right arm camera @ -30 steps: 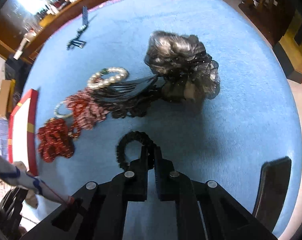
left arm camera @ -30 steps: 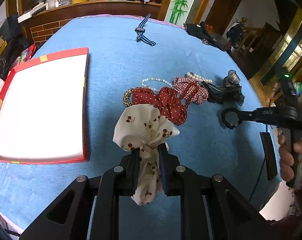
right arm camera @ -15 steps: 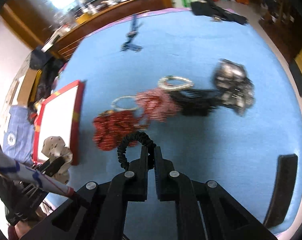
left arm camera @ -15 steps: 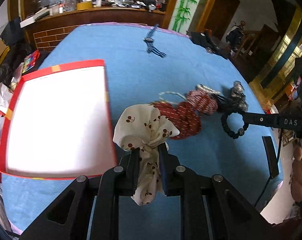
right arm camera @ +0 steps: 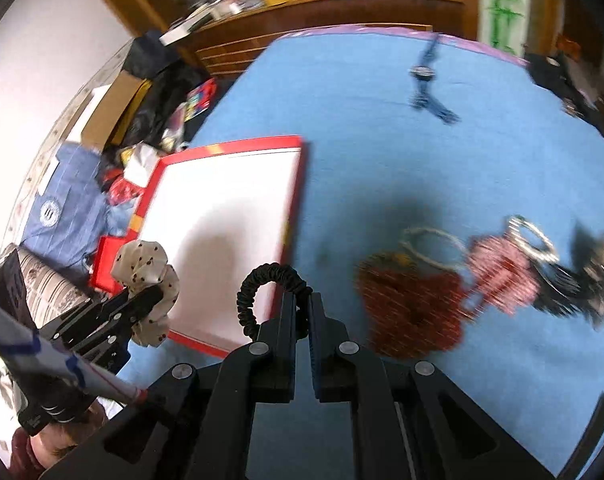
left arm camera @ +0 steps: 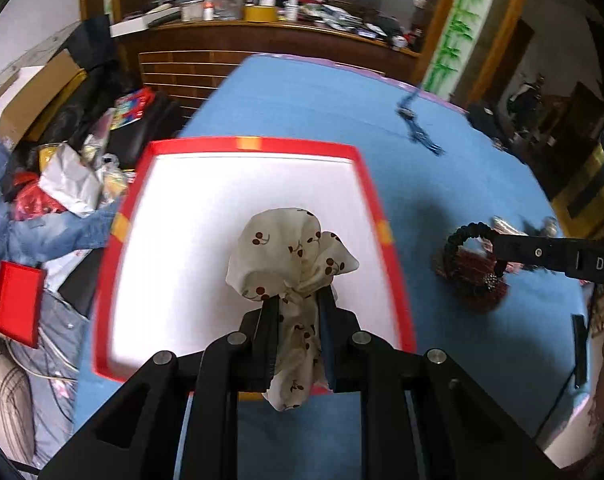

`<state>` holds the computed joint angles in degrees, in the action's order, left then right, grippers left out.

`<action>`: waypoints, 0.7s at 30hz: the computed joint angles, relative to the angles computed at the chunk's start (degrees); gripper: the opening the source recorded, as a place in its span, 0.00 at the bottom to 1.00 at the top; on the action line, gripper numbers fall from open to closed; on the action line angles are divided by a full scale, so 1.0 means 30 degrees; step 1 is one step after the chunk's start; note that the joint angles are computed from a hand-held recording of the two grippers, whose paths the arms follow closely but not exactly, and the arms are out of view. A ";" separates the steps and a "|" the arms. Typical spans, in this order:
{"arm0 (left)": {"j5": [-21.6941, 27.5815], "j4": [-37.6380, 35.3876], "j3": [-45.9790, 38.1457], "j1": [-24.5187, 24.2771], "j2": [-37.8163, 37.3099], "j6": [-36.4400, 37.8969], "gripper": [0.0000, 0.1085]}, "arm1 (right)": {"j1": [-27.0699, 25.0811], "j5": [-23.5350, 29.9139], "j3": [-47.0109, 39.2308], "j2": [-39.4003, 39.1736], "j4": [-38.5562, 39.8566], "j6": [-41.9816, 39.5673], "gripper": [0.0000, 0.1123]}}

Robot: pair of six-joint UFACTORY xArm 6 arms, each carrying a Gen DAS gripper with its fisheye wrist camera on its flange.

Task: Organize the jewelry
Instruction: 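Carry the scrunchie and hair tie with both grippers over the red-rimmed box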

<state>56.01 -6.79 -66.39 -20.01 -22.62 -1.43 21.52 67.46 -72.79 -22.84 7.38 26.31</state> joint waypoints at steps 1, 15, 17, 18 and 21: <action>-0.0026 -0.0156 -0.0163 0.0294 0.0220 0.0193 0.16 | 0.0128 -0.0057 -0.0542 0.0747 0.0093 -0.0151 0.06; -0.0691 -0.0344 -0.4665 0.2407 0.6136 0.2004 0.16 | 0.0315 -0.0772 -0.7852 0.9026 0.0379 -0.0373 0.06; -0.0629 -0.0313 -0.5234 0.2488 0.6870 0.2066 0.16 | 0.0307 -0.0845 -0.8661 0.9872 0.0636 -0.0355 0.06; -0.0582 -0.0152 -0.5501 0.2507 0.7215 0.1930 0.16 | 0.0350 -0.0778 -0.9221 1.0414 0.0687 -0.0321 0.06; -0.0483 -0.0241 -0.6215 0.2597 0.8047 0.1981 0.16 | 0.0381 -0.1010 -0.9953 1.1301 0.0939 -0.0174 0.06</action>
